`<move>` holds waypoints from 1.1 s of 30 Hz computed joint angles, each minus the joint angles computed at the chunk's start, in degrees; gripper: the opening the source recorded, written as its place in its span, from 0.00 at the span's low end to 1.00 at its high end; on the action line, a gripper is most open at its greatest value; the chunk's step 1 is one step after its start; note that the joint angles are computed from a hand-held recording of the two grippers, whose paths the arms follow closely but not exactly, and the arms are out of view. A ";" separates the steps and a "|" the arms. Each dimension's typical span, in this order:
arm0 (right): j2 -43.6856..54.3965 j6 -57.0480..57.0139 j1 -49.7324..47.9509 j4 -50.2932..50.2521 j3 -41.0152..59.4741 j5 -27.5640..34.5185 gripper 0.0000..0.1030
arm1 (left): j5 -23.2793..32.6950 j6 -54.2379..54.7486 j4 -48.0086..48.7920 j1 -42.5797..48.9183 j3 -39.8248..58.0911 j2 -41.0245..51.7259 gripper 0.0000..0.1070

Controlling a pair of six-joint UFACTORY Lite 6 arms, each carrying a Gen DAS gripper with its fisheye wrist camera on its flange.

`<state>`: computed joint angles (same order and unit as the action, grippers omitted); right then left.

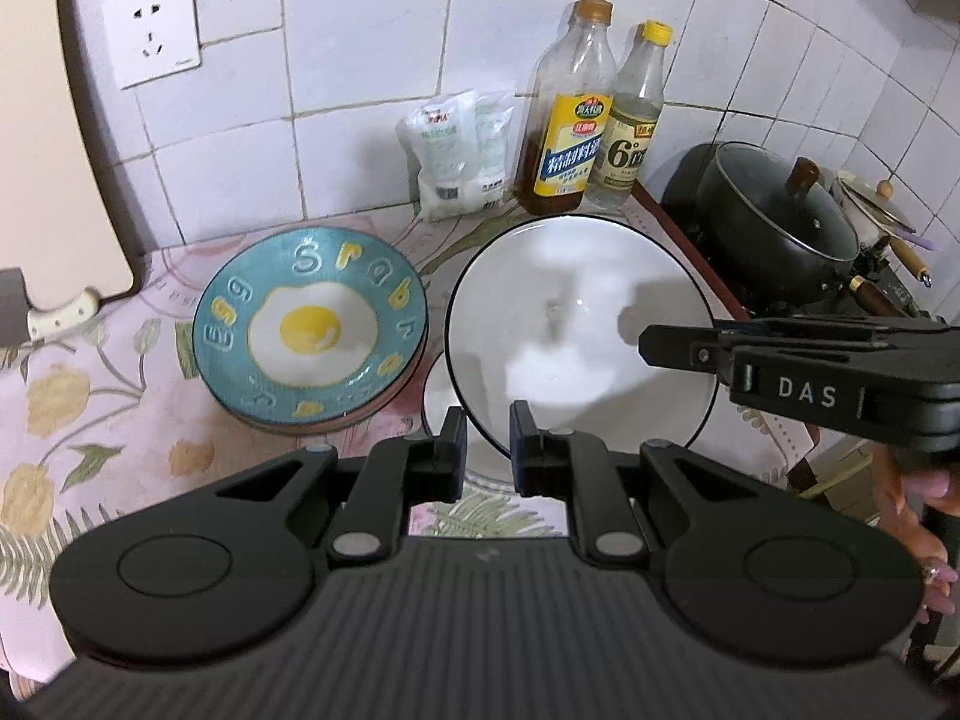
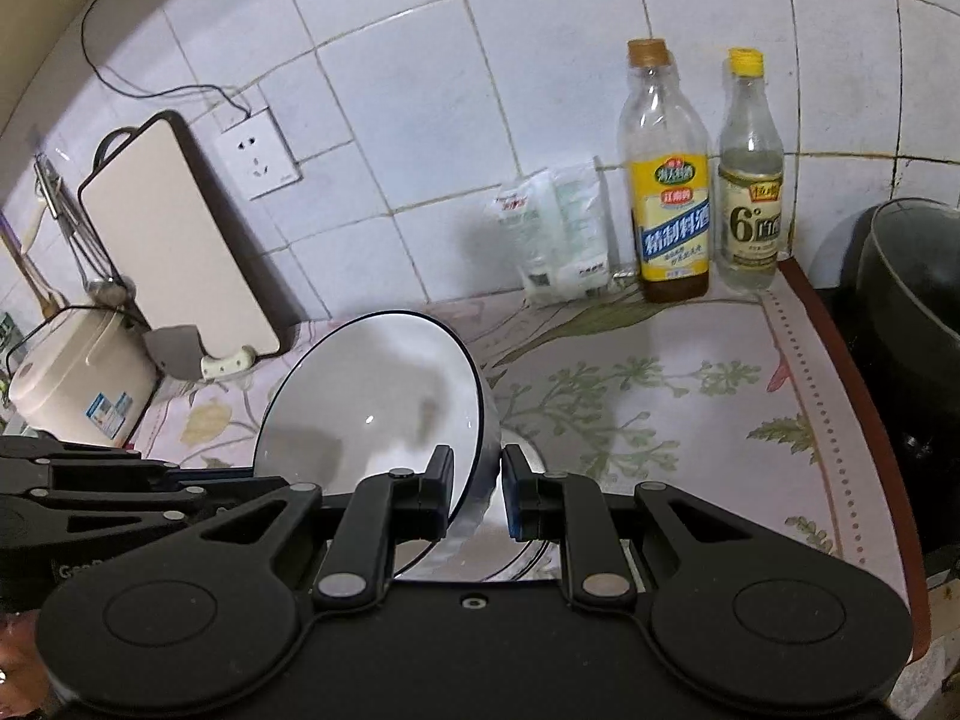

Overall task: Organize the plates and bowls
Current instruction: 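Carry the small white bowl and lower it onto the bowl stack, then open both grippers to release the bowl on the stack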

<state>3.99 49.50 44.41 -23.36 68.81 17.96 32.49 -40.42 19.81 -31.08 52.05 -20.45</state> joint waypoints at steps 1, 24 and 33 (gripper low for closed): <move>-0.11 0.95 0.33 -0.87 -0.58 -0.28 0.21 | -0.01 -0.66 0.40 -0.32 -0.93 -0.83 0.12; 9.49 23.89 -0.81 -29.03 -1.76 -7.57 0.21 | -17.79 -6.37 2.66 6.04 -8.39 10.14 0.12; 12.85 30.25 -1.09 -37.87 -1.20 -7.17 0.21 | -18.95 -16.50 13.91 5.54 -7.41 13.42 0.12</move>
<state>16.84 79.75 43.33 -61.23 67.60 10.79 13.54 -56.92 33.72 -25.54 44.64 -7.03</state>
